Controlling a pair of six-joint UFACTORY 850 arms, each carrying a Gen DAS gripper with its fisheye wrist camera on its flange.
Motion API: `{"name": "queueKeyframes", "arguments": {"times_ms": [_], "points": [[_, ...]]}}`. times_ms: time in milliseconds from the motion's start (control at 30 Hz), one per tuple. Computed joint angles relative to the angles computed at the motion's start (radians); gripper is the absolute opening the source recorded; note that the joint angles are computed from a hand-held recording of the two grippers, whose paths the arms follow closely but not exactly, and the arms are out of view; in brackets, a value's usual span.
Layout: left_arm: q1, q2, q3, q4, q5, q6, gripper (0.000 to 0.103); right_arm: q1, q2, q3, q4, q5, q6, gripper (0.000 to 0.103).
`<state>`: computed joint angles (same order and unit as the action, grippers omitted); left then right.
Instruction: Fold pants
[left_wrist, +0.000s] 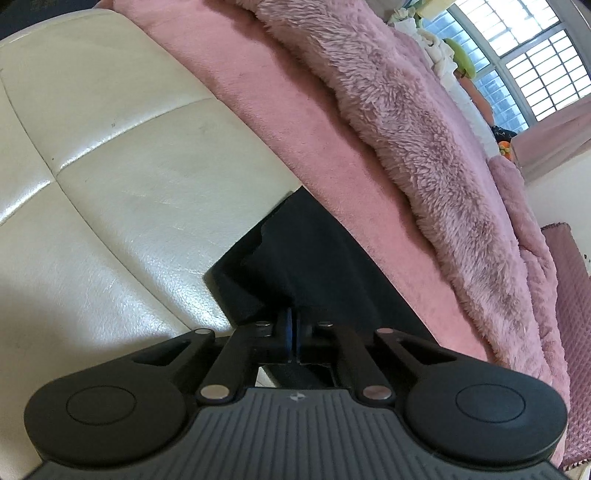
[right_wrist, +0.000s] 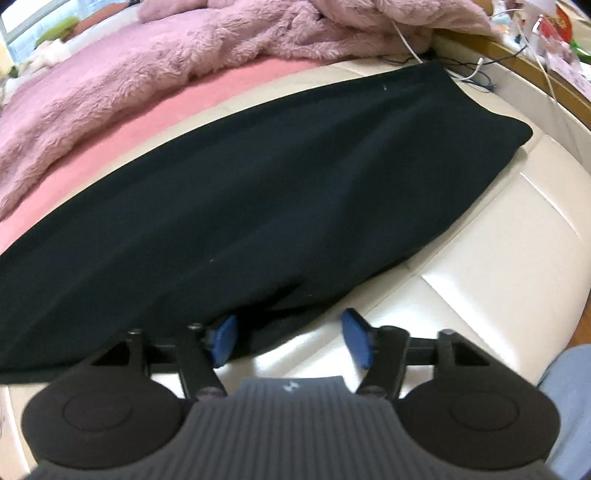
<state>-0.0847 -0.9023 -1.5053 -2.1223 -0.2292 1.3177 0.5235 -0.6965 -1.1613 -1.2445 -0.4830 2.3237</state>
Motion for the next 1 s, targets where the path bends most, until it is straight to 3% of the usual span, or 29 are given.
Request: {"name": "queueKeyframes", "arguments": {"times_ms": [100, 133, 167, 200, 233, 267, 367, 533, 733, 933, 1000], "points": [[0.000, -0.003, -0.004, 0.041, 0.014, -0.034, 0.001, 0.027, -0.054, -0.067, 0.107, -0.150, -0.104, 0.063], [-0.001, -0.005, -0.009, 0.063, 0.019, -0.051, 0.001, 0.035, -0.062, -0.071, 0.112, -0.199, -0.087, 0.058], [-0.001, -0.006, -0.011, 0.079, 0.023, -0.062, 0.001, 0.043, -0.061, -0.065, 0.104, -0.236, -0.058, 0.046], [-0.001, -0.008, -0.013, 0.086, 0.026, -0.067, 0.001, 0.048, -0.057, -0.057, 0.098, -0.253, -0.051, 0.043], [0.000, -0.009, -0.015, 0.093, 0.026, -0.077, 0.001, 0.051, -0.042, -0.033, 0.070, -0.248, -0.026, 0.037], [0.000, -0.010, -0.016, 0.100, 0.026, -0.089, 0.001, 0.053, -0.021, 0.000, 0.020, -0.229, 0.020, 0.023], [0.000, -0.012, -0.022, 0.128, 0.033, -0.124, 0.001, 0.061, 0.032, 0.075, -0.079, -0.169, 0.074, 0.000], [-0.001, -0.004, -0.019, 0.135, 0.048, -0.128, 0.000, 0.072, 0.062, 0.126, -0.160, -0.136, 0.019, 0.000], [-0.008, 0.055, 0.047, -0.057, 0.072, 0.115, 0.000, 0.075, 0.098, 0.176, -0.212, -0.119, -0.030, 0.000], [0.014, 0.099, 0.123, -0.007, 0.020, 0.054, 0.000, 0.020, 0.129, 0.217, -0.217, -0.008, 0.060, 0.001], [0.016, 0.089, 0.111, 0.086, 0.025, -0.025, 0.000, 0.020, 0.127, 0.206, -0.201, -0.037, -0.008, 0.015]]}}
